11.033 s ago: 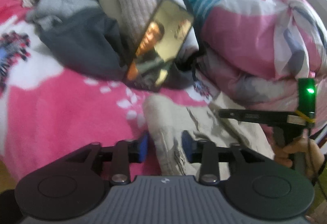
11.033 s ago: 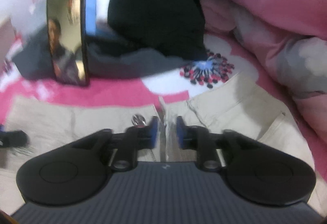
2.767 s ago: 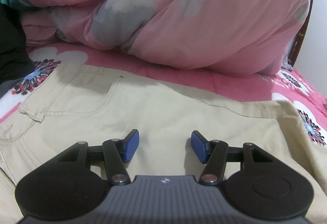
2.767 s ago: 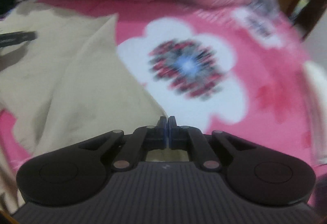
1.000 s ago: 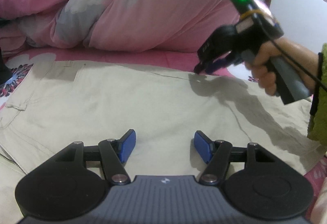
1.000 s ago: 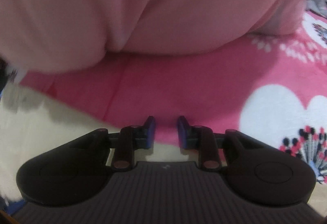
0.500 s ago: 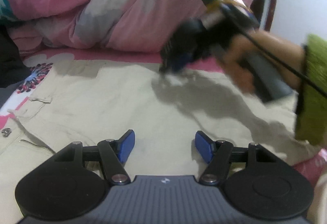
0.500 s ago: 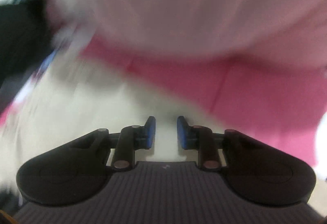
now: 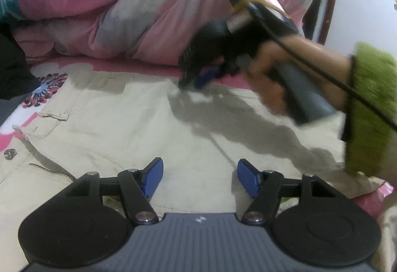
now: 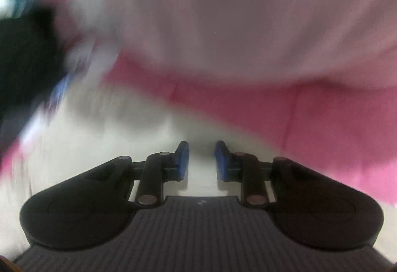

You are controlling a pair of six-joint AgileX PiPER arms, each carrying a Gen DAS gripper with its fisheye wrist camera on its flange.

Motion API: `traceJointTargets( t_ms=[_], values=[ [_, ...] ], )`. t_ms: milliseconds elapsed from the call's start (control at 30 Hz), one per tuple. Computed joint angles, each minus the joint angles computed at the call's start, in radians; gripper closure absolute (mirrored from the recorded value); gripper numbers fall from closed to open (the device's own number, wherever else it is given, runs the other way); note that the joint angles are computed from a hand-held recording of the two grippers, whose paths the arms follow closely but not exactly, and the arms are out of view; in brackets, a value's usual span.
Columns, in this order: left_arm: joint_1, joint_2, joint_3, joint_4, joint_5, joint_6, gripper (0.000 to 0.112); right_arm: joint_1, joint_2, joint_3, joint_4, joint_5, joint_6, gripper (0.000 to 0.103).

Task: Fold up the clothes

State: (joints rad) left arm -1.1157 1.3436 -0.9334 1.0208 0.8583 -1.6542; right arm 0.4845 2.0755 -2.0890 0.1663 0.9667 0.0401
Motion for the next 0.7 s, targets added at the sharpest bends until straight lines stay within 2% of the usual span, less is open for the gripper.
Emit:
traceJointTargets(
  t_ms=[67, 167, 267, 367, 533, 633, 700],
  values=[
    [0.007, -0.013, 0.012, 0.004, -0.01, -0.016, 0.045, -0.001, 0.021, -0.078, -0.007, 0.067, 0.027, 0.077],
    [0.025, -0.027, 0.021, 0.002, -0.026, -0.029, 0.045, -0.002, -0.046, -0.017, 0.11, 0.114, -0.095, 0.077],
    [0.017, -0.051, 0.04, 0.037, -0.001, -0.096, 0.045, 0.035, -0.003, -0.066, 0.124, 0.169, -0.139, 0.078],
    [0.019, -0.071, 0.061, 0.06, 0.034, -0.161, 0.045, 0.065, 0.085, -0.171, 0.055, 0.159, -0.093, 0.081],
    [0.051, -0.117, 0.088, 0.068, 0.061, -0.235, 0.045, 0.055, 0.065, -0.177, 0.093, 0.13, -0.088, 0.078],
    [0.111, -0.134, 0.097, 0.028, 0.031, -0.224, 0.045, 0.064, 0.043, -0.16, 0.129, 0.168, -0.176, 0.078],
    [0.156, -0.142, 0.108, -0.006, -0.014, -0.21, 0.045, 0.079, 0.12, -0.266, 0.099, 0.217, -0.146, 0.08]
  ],
)
